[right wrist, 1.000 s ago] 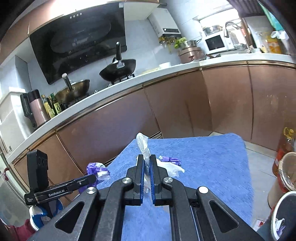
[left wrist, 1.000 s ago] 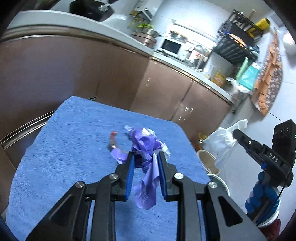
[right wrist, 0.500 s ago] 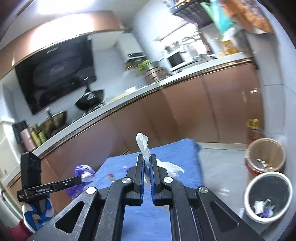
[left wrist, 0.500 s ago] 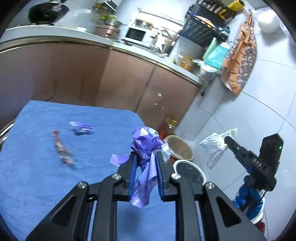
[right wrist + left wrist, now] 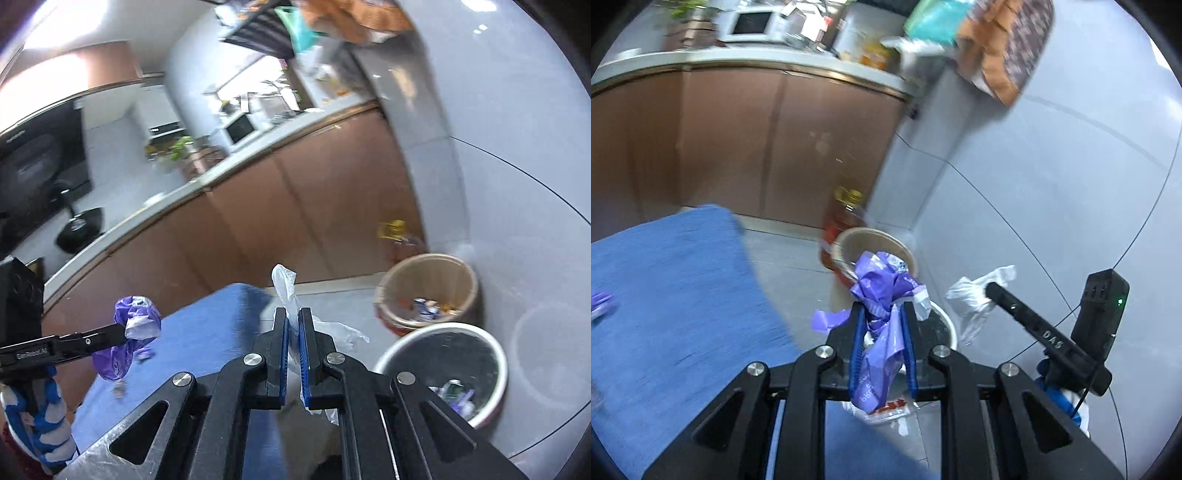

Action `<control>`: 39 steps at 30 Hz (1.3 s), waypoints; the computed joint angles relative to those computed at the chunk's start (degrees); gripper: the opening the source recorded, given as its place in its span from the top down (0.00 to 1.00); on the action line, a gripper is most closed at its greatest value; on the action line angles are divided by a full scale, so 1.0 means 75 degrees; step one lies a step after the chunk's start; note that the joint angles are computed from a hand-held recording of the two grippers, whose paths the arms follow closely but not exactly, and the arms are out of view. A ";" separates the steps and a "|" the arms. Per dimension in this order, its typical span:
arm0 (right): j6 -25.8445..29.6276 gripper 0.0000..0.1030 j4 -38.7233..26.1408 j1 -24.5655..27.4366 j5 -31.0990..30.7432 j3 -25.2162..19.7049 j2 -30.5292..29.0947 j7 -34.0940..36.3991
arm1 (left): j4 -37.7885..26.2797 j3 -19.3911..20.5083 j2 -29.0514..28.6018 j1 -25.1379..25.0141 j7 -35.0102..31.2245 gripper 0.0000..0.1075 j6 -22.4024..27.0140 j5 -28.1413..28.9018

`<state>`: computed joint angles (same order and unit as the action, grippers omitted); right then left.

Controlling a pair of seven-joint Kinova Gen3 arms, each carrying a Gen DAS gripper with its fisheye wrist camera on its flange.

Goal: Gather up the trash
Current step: 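Carry the glove and tissue to the black bin and open both tools, then move both tools back over the last wrappers on the table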

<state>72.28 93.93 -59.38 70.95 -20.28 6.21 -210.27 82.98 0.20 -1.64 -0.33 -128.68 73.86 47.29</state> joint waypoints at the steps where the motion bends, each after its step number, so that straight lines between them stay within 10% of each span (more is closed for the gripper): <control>1: -0.0010 0.94 0.0120 0.0070 -0.0112 0.0044 -0.0049 -0.0050 | -0.0033 0.0146 0.0121 0.0129 0.0089 0.84 -0.0134 -0.0069; 11: -0.0395 0.94 0.0846 0.0928 -0.1179 0.0234 -0.0149 -0.0039 | -0.0935 0.1478 0.2016 0.1839 0.1749 0.83 -0.1571 -0.1669; 22: 0.0231 0.83 0.0776 0.0945 -0.1930 0.0396 0.0186 0.0151 | -0.2150 0.1882 0.3536 0.2480 0.3217 0.68 -0.1346 -0.2376; 39: 0.2188 0.52 -0.0806 -0.0133 -0.1797 0.0484 0.0848 0.0831 | -0.1259 0.1738 0.2397 0.1576 0.2635 0.62 -0.1339 -0.1820</control>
